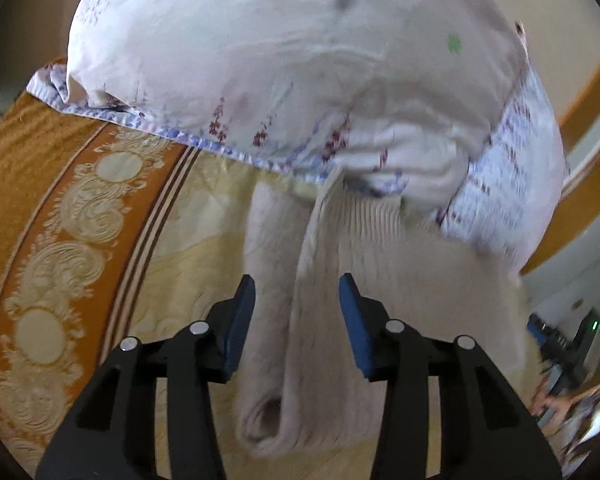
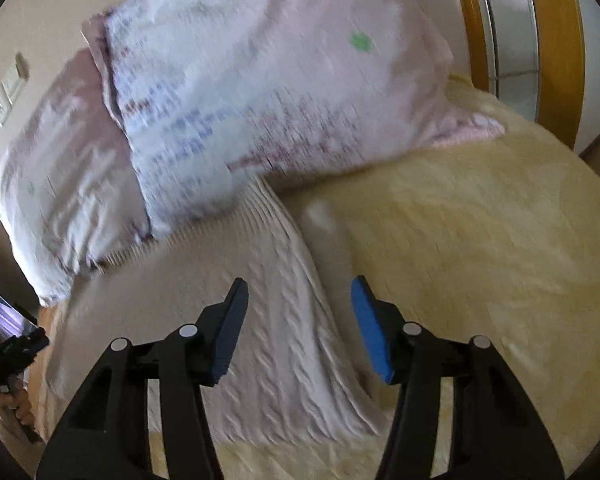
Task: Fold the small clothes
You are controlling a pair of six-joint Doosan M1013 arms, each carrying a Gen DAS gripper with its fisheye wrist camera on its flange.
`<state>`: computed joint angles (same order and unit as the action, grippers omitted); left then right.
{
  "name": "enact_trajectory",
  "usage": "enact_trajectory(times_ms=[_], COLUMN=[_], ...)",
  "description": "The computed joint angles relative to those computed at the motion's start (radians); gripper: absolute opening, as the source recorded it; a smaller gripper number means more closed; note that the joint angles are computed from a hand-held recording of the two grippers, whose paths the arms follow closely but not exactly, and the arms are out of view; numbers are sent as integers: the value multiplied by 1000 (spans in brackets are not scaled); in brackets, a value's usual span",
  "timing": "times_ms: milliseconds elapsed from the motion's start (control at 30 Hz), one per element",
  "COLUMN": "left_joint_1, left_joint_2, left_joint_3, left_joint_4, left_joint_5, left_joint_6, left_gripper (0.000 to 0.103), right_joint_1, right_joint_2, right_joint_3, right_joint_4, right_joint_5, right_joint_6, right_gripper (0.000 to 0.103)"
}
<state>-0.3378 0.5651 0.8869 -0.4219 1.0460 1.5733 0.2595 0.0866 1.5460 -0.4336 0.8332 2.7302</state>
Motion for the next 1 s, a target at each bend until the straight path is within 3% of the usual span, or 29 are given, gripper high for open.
enact_trajectory(times_ms=[167,233,533,700,1000], left_joint_1=[-3,-8,-25,-28,-13], left_joint_2=[-20,-22,-30,-44,-57], left_joint_3=[44,50,68,84,98], left_joint_4=[19,30,90,96,50], left_joint_5=[3,16,16,5,15], left_joint_6=[23,30,40,78,136], left_gripper=[37,31,14,9,4], right_joint_1=[-2,-2,26,36,49], right_joint_2=[8,10,8,-2,-20], right_joint_3=[11,13,23,31,43], right_joint_4=[46,62,-13,-48,-30], right_joint_5=[38,46,60,58,76], right_joint_6=[-36,-50,-49,-18,18], right_gripper=[50,38,16,9,8])
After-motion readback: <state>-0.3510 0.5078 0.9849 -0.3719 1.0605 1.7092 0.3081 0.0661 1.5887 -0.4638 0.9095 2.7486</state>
